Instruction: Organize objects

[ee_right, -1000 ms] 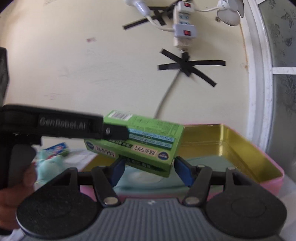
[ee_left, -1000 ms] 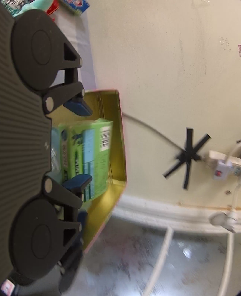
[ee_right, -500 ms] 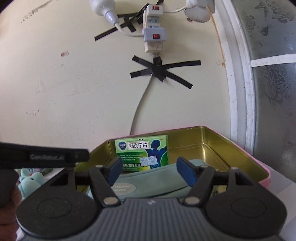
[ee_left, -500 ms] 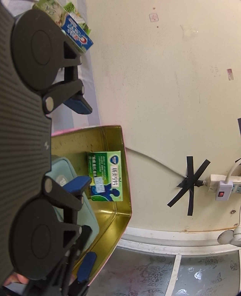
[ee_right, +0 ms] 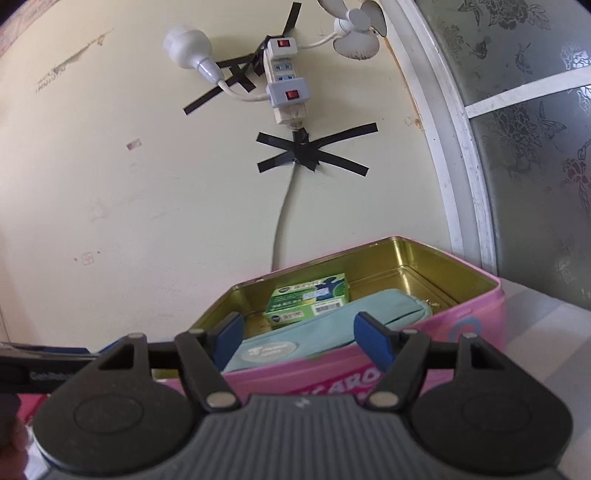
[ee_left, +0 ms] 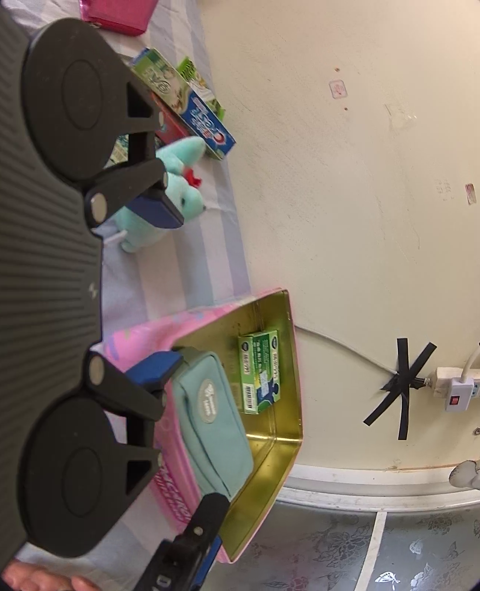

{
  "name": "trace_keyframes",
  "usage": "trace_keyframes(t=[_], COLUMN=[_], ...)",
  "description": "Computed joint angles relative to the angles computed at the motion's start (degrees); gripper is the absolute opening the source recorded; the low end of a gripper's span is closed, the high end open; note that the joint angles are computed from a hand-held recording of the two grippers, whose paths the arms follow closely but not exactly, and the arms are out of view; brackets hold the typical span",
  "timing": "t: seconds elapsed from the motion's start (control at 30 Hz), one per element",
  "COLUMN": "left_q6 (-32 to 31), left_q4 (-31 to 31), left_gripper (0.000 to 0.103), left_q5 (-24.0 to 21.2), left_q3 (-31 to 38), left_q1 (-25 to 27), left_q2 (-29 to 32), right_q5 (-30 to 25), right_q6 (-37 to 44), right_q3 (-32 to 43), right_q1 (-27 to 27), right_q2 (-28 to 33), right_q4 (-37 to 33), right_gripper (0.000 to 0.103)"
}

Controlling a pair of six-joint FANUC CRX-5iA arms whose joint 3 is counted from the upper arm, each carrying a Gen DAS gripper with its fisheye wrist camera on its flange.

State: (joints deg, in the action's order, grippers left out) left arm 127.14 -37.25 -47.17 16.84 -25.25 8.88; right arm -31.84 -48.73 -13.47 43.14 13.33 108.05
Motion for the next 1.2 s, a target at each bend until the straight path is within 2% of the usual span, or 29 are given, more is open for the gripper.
trace_keyframes(t=[0.07,0.17,0.53,0.7,0.87,1.03,1.2], left_q6=[0.10,0.40,2.60,4.79,5.25,2.39,-0.94], left_q4=[0.95,1.58,3.75,2.45,5.40,11.70,17.61], left_gripper=[0.075,0.078,0.079,0.079,0.079,0.079,0.079], left_q5=[0.10,-0.41,-0.45,-1.38,-0.44,3.26,7.49], left_q3=[-1.71,-3.50,-12.33,-15.02,-18.74,-23.61,-27.69], left_q1=[0.43,0.74,3.79,5.42,8.74,12.91,16.57], left_q2=[-1.27,-2.57,-8.32,-10.14,-12.75,-15.89,-18.73], right_q5=[-0.36,0.19,4.93,6.00,6.65,5.01,2.96], right_q6=[-1.56,-1.76,7.33,14.27,23.15,33.65,40.92], right_q3=[-1.03,-1.74,0.78,3.89,7.73,12.41,16.38], right_q1=[1.03,2.40,6.02,7.98,10.20,12.91,14.73], right_q2=[-0.84,-1.46,0.38,2.67,5.47,8.41,10.74], right_q4=[0.48,-0.15,-10.54,-15.80,-22.41,-31.82,-38.00], right_gripper=[0.073,0.074,0.074,0.074,0.074,0.074,0.075])
